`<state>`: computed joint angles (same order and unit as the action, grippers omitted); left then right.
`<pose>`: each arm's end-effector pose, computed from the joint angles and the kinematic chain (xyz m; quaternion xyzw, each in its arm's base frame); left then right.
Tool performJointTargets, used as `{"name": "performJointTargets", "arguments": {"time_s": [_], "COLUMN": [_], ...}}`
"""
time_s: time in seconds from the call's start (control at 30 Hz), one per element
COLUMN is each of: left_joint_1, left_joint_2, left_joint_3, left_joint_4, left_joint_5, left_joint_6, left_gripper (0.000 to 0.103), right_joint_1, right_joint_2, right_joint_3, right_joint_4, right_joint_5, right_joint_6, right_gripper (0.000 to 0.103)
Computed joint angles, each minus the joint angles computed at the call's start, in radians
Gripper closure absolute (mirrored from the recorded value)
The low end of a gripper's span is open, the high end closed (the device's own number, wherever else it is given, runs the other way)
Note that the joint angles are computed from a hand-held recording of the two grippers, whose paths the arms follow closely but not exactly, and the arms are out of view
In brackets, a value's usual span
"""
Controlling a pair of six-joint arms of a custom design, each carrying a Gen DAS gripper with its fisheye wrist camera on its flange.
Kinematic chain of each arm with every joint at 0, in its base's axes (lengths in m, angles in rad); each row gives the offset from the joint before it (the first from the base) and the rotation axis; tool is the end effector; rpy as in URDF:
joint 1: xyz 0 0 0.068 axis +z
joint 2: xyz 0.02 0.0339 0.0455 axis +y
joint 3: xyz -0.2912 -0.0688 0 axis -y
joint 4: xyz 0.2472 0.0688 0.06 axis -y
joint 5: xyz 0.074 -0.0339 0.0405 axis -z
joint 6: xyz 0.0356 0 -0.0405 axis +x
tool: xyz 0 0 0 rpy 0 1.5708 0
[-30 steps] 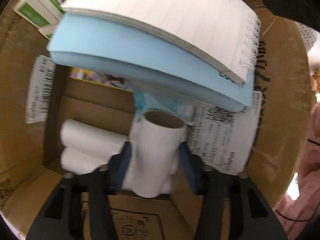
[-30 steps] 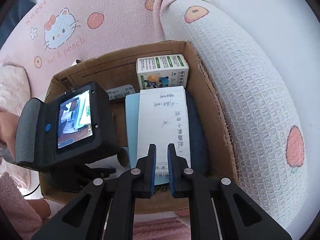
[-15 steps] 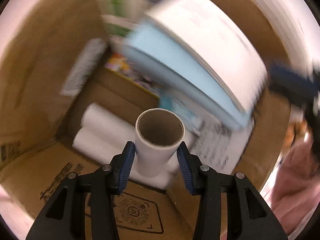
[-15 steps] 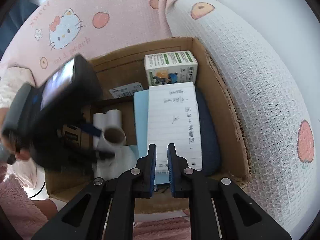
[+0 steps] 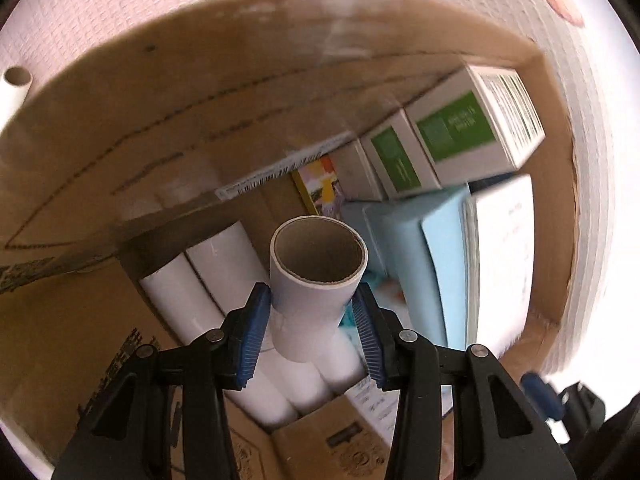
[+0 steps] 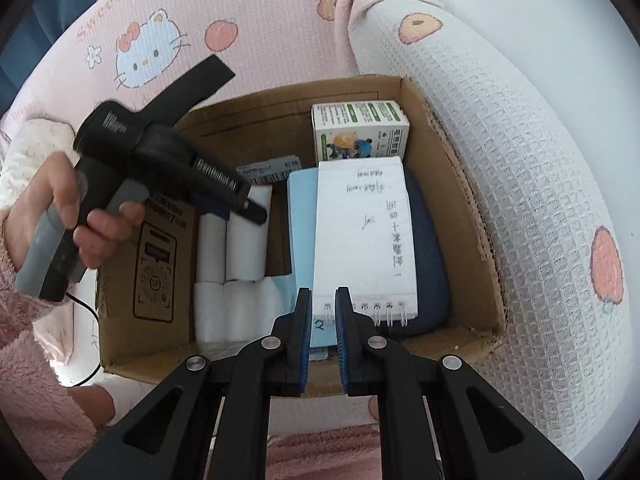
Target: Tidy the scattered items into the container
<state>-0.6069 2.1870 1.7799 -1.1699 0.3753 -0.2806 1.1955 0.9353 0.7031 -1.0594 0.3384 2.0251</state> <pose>0.3527 -0.2607 0.2012 -0.1590 -0.9695 0.1672 0.0828 0.0591 0.1177 0.2459 0.4148 0.8839 0.1436 0.1612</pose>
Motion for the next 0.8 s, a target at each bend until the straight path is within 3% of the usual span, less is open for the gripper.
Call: {"name": "performJointTargets", "arguments": {"time_s": [0.17,0.3,0.4,0.57,0.7,0.8], "left_joint_1": [-0.038,-0.101,-0.142,-0.176,-0.189,-0.215], "left_joint_2": [-0.018,-0.001,-0.016,-0.034,-0.080,-0.111], "left_joint_3": [-0.045,-0.034,-0.080,-0.086,-0.132,-0.178], "left_joint_4": [0.063,0.026,0.062,0.033,0.042,0.083], "left_joint_5": [-0.081,-0.294,-0.430,-0.413,-0.231,-0.208], "left_joint_6": [-0.059,-0.100,-0.111,-0.078,-0.015,-0.019], "left_gripper": [0.057,0.062,0.062,0.062,0.061,0.061], "right_joint_1": [-0.040,-0.075,-0.092,-0.107,-0.094,-0.066], "right_joint_2": [0.004,0.013,0.019,0.018,0.013,-0.009], "right_joint_3": [-0.022,-0.011,0.004,0.002,-0.017,-0.046], "right_joint_4": [0.042,0.055,0.051,0.055,0.067,0.080], "right_joint_5": [-0.047,-0.066,-0.072,-0.088,-0.107,-0.105], "right_joint_6": [-0.048,-0.110,-0.149,-0.186,-0.183,-0.139], "right_gripper": [0.095,0.095,0.095,0.095,0.095,0.095]}}
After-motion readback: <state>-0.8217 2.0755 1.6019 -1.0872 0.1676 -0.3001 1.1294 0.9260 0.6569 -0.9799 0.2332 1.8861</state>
